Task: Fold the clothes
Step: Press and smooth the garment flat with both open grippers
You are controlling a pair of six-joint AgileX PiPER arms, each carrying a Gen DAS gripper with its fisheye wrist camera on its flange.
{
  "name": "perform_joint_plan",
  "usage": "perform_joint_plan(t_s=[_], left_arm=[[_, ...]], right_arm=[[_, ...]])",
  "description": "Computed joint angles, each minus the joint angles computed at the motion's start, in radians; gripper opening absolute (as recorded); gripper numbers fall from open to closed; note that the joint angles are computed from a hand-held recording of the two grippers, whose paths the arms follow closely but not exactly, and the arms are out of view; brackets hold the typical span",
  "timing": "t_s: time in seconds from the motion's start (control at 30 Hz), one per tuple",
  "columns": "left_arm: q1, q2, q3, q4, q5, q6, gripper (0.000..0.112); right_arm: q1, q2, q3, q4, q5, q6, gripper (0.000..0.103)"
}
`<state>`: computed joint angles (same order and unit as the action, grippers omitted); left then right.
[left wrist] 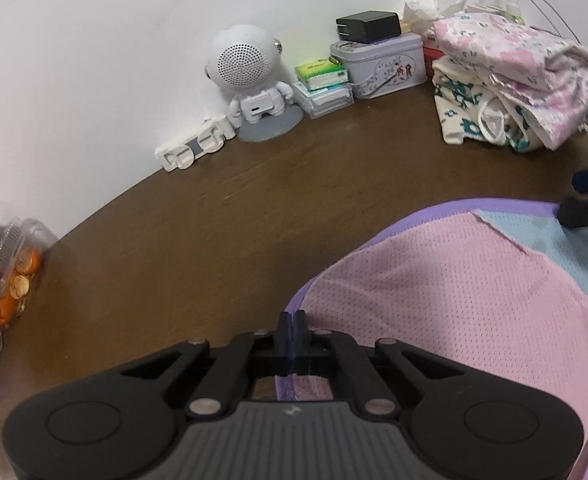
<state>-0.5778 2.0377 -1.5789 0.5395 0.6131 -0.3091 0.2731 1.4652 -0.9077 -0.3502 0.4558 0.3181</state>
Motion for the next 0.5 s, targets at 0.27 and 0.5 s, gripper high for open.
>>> perform_joint_plan(t_s=[0.27, 0.5], left_arm=[[0.086, -0.229, 0.207, -0.18, -0.044, 0.135, 0.007], [0.04, -0.516, 0.559, -0.23, -0.077, 0.175, 0.007]], right_arm=[[-0.051, -0.135, 0.034, 0.189, 0.04, -0.223, 0.031], [-0.094, -0.295, 0.156, 0.373, 0.113, -0.476, 0.031]])
